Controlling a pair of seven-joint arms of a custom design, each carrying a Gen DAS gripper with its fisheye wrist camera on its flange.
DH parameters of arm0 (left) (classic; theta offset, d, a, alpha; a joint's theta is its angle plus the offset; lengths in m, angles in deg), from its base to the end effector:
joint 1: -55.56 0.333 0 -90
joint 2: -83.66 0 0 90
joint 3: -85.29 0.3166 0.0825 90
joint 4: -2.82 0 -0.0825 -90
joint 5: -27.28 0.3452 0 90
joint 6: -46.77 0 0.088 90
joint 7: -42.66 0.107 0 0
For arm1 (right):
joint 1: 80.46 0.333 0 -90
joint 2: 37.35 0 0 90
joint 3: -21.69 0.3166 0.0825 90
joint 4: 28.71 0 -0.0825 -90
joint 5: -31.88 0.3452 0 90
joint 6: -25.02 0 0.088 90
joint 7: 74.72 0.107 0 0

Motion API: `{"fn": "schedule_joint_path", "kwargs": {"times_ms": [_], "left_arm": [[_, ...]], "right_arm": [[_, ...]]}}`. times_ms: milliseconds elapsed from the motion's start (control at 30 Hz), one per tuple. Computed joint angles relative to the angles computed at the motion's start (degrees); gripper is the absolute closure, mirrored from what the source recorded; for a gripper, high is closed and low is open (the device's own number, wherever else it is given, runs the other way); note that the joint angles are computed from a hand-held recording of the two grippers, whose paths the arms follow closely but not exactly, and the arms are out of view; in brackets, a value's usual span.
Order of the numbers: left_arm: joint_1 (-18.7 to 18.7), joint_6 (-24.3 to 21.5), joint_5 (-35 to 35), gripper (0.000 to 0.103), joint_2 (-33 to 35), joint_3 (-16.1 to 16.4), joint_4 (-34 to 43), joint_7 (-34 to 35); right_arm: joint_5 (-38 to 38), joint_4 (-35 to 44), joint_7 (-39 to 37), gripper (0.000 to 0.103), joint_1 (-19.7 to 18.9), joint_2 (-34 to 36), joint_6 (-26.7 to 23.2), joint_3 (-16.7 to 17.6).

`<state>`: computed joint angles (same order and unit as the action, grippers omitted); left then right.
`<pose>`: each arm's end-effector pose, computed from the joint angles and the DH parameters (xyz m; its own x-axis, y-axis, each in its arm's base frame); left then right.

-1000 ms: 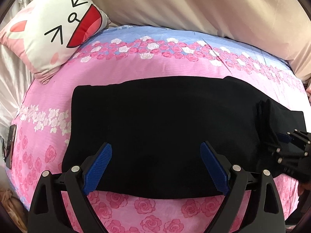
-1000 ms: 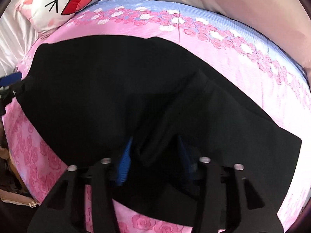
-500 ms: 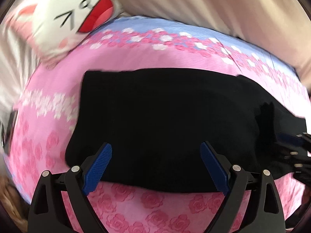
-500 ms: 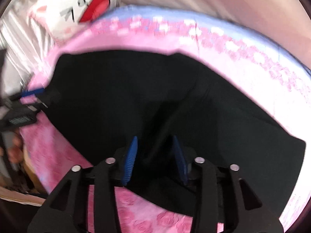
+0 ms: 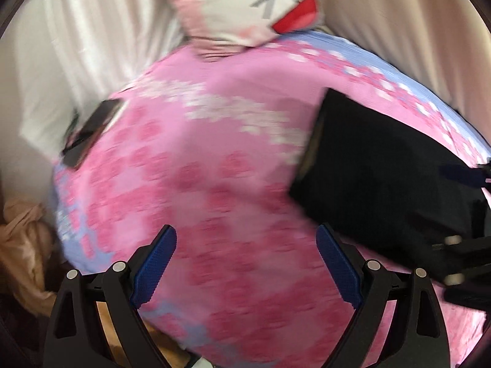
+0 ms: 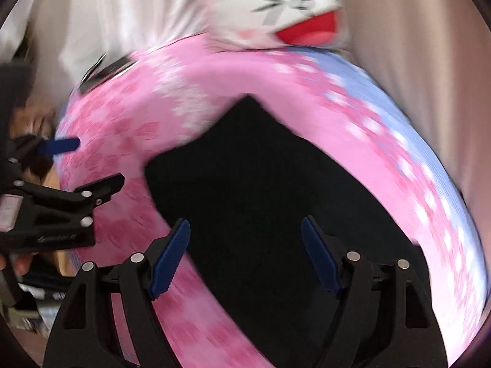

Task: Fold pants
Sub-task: 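Fold the held edge over toward the left gripper and release, then grasp the end of the black pants with the right gripper and lift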

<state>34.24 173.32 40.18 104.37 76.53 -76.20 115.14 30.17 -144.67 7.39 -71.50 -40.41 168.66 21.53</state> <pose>0.5924 -0.3122 0.5698 -0.2771 -0.9605 -0.0252 -0.8416 0.2553 -0.4760 0.5394 0.0837 0.5482 0.2789 -0.9554 0.0972 -0.8150 -0.2890 -0.5022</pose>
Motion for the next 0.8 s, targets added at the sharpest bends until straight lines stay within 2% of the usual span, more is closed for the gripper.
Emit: {"fn": "schedule_joint_path", "kwargs": {"times_ms": [167,267,300,367,467,500,533,600,700,800], "left_arm": [[2.4,1.5,0.4,0.012,-4.1,1.2,-6.0,-2.0],[3.6,2.0,0.6,0.013,-5.1,1.0,-7.6,-2.2],[3.9,2.1,0.6,0.013,-5.3,0.8,-7.8,-2.0],[4.2,2.2,0.8,0.013,-5.0,0.6,-7.5,-1.3],[4.1,1.8,0.7,0.013,-3.7,0.1,-5.6,-0.1],[4.0,1.8,0.4,0.013,-3.4,0.0,-5.0,0.5],[3.8,1.8,0.2,0.012,-2.7,-0.2,-3.9,1.2],[3.2,2.0,-0.3,0.012,-1.5,-0.6,-1.9,2.9],[1.5,1.5,-1.2,0.012,1.6,-1.4,3.5,5.8],[-0.9,0.0,-2.6,0.012,5.6,-2.2,10.7,9.0]], "right_arm": [[-7.8,7.9,4.6,0.03,2.4,8.5,-3.1,2.2],[-12.2,11.4,8.5,0.03,3.8,12.4,-5.6,2.2],[-13.0,10.5,9.8,0.024,3.8,12.1,-4.0,1.9],[-9.7,12.9,10.1,0.024,3.1,13.9,-5.5,2.2],[-8.5,14.2,11.8,0.049,2.8,14.0,-7.0,2.1],[-7.0,13.8,12.7,0.068,2.2,13.2,-6.7,1.9],[-4.2,13.9,12.7,0.08,1.3,13.1,-6.8,1.9],[3.6,12.8,12.3,0.083,-1.1,11.5,-6.6,1.8],[11.3,6.3,13.2,0.084,-3.6,5.3,-2.0,0.4],[21.1,-1.9,12.7,0.084,-5.3,-3.0,1.8,-2.5]]}}
